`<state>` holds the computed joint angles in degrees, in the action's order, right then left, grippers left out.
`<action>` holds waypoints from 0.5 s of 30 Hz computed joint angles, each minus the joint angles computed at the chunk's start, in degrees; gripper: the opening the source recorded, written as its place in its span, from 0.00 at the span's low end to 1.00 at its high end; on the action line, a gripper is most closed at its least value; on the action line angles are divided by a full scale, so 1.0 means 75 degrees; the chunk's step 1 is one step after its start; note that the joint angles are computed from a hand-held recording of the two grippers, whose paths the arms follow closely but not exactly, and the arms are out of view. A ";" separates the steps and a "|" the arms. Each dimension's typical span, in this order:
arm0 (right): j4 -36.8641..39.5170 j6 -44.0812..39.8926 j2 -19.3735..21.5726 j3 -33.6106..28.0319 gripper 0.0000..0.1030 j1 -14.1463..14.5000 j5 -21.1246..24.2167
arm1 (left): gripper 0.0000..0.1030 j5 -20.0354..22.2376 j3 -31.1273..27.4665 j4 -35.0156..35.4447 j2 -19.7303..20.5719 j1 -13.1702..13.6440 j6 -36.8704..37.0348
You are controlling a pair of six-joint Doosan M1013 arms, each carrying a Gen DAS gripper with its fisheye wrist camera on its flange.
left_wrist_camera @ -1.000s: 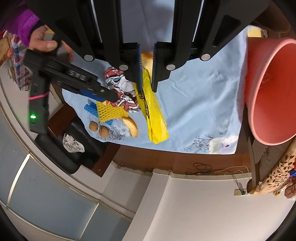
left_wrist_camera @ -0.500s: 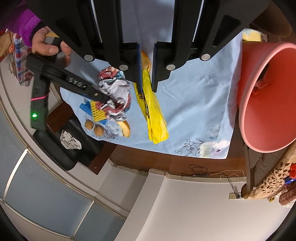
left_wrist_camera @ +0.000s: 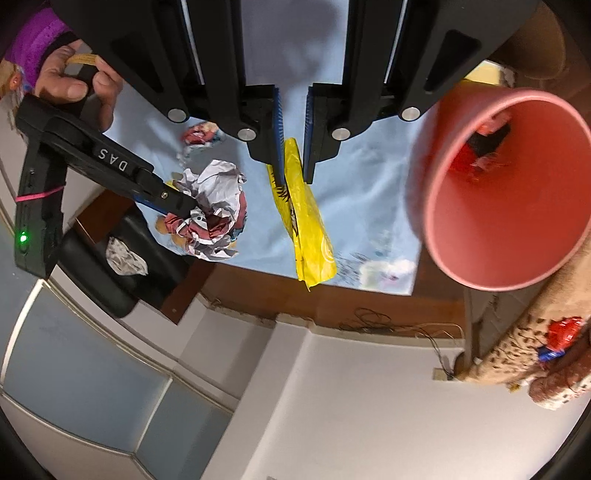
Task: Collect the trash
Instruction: 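Carry the yellow wrapper and foil wrappers toward the pink bucket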
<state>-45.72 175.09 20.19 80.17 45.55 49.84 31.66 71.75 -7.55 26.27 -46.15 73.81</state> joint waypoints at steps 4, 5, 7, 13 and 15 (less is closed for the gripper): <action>0.0055 -0.0381 0.0283 -0.0494 0.29 0.0027 -0.0039 | 0.09 -0.0274 0.0227 0.0307 -0.0181 0.0090 -0.0475; 0.0099 -0.0487 0.0352 -0.0620 0.29 0.0026 -0.0065 | 0.09 -0.0360 0.0296 0.0435 -0.0237 0.0116 -0.0634; 0.0190 -0.0730 0.0514 -0.0912 0.29 0.0036 -0.0123 | 0.09 -0.0478 0.0396 0.0687 -0.0316 0.0163 -0.0924; 0.0495 -0.1565 0.1051 -0.1828 0.29 0.0096 -0.0201 | 0.09 -0.0733 0.0734 0.1608 -0.0557 0.0373 -0.2058; 0.0688 -0.1945 0.1266 -0.2180 0.29 0.0121 -0.0164 | 0.09 -0.0758 0.0845 0.2012 -0.0619 0.0428 -0.2536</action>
<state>-40.56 160.50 29.68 63.82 46.46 48.61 25.97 78.08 7.54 21.63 -42.94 54.79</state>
